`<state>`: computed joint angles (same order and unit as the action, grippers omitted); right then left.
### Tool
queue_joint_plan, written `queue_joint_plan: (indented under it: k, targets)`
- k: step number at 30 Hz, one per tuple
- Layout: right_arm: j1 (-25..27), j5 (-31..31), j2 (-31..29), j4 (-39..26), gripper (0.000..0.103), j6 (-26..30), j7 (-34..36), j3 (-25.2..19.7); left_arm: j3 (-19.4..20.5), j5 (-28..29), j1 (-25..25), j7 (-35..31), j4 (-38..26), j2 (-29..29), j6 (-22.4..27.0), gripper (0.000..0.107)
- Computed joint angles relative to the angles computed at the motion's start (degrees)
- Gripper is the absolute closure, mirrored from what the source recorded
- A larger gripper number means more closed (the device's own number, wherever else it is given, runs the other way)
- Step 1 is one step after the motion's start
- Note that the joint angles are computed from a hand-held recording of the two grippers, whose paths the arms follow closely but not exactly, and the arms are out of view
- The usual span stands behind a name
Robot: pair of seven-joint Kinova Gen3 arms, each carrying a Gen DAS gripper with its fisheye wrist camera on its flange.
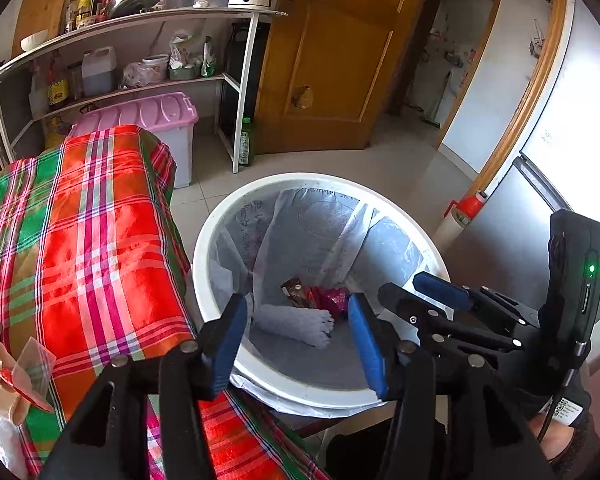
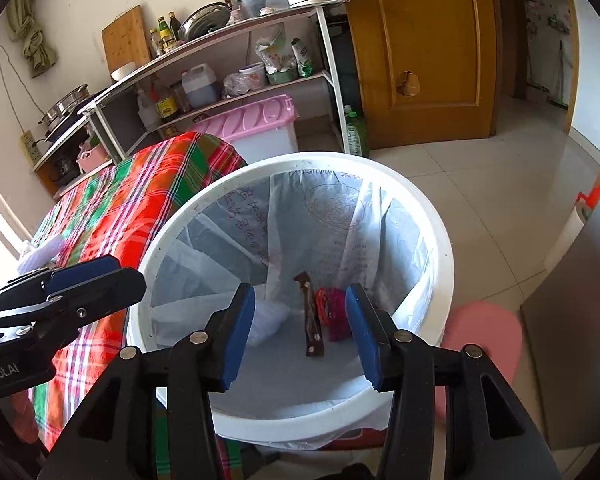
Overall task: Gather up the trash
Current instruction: 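Carry the wrapper with the right tool and foam net with the left tool into the bin, releasing both, then grasp the red-labeled clear cup with the right tool while the left tool grasps the strawberry milk carton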
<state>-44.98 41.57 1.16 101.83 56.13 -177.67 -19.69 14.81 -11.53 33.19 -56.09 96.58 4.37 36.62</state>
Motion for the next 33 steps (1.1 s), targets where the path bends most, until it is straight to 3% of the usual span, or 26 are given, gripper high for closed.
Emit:
queue_joint_plan:
  k: [10,17,25,33]
  targets:
    - [-2.1,2.9,-0.6,-1.0,0.054,2.1,-4.6,-1.8,1.5,-3.9,-1.9,3.9,5.0,-6.3,-0.5,0.047]
    - [-4.6,6.0,0.0,-2.7,0.054,2.1,-7.3,-3.1,4.8,-6.5,-6.8,8.5,10.3,-13.1,-0.4,0.047]
    - [-8.7,7.8,3.4,-6.1,0.054,0.3,-6.3,-2.4,5.3,-2.9,-13.7,6.7,16.2,-22.1,0.8,0.046]
    - [-13.3,7.5,8.7,-11.1,0.054,-3.5,-2.1,0.6,2.6,2.8,-19.9,1.7,21.5,-30.6,1.7,0.044]
